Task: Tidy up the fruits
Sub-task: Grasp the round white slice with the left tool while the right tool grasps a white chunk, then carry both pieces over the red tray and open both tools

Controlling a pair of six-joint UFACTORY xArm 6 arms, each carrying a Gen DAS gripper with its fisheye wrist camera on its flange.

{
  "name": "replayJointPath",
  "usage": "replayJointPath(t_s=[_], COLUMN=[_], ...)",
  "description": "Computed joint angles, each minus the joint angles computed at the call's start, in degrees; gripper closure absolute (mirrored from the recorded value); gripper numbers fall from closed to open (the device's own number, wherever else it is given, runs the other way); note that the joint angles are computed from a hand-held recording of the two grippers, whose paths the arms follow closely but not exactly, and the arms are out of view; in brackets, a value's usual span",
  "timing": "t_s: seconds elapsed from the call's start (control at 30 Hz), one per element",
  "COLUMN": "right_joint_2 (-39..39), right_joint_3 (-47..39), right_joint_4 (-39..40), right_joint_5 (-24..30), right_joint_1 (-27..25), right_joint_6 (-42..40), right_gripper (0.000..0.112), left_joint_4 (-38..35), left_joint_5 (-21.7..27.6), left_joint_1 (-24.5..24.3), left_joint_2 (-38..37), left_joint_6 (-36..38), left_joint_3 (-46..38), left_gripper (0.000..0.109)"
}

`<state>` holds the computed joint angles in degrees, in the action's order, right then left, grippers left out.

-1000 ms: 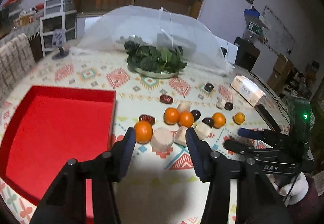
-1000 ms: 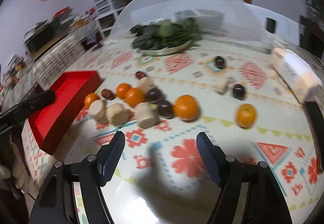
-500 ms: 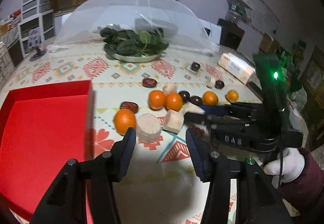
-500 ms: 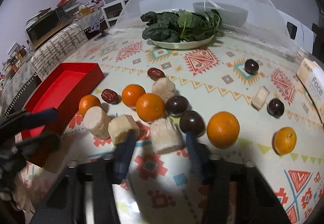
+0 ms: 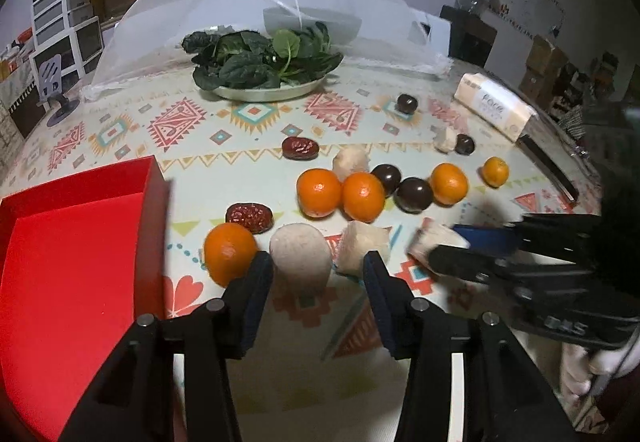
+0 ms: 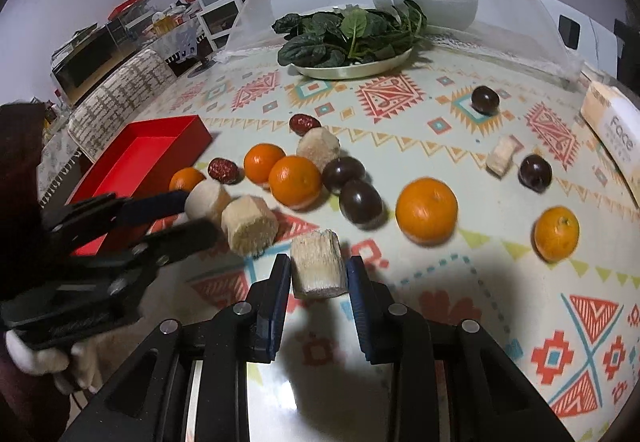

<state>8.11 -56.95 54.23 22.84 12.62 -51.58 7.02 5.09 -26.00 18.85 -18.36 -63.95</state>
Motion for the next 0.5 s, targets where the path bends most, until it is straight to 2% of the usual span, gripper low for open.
replayJointPath(t_s=[0.1,0.13,0.17,0.23,0.3,0.5], right_joint_2=[-0.8,-0.9,-1.1,-1.5,-2.2,-5.7], right_joint_3=[0.7,0.9,1.1,1.6,2.4,4.7], right_joint_4=[1.2,1.3,1.6,1.8,2.0,3.6], right_joint_5=[1.0,1.1,1.2,1.2,1.0,0.8], right_joint_1=[-0.5,-0.5,-0.6,-0.5,-0.3,0.8], right_joint_6=[-0.8,-0.9,-1.1,-1.5,-1.7,-2.4], right_gripper=[0.081,0.081,0.081,0.081,0.081,0.081], left_joint_4=[-3.2,-5.3,-5.5,-8.2,-7.6,-13.9], left_joint_5=[0.1,-0.1,-0.2,-0.8,-1.9,-7.2], left_joint_1=[-0.2,-0.3,-0.2,-0.3,-0.2,-0.7], left_joint_2=[1.2,1.2,1.1,0.6,-0.4,-7.3], left_joint_6=[1.9,3.2,3.1,4.6,3.2,4.9], left_joint_3=[-0.8,-0.6,-0.5,0.3,1.5,9.0], left_gripper=[0.062,0.072,0.075,0.075,0.075,0.075])
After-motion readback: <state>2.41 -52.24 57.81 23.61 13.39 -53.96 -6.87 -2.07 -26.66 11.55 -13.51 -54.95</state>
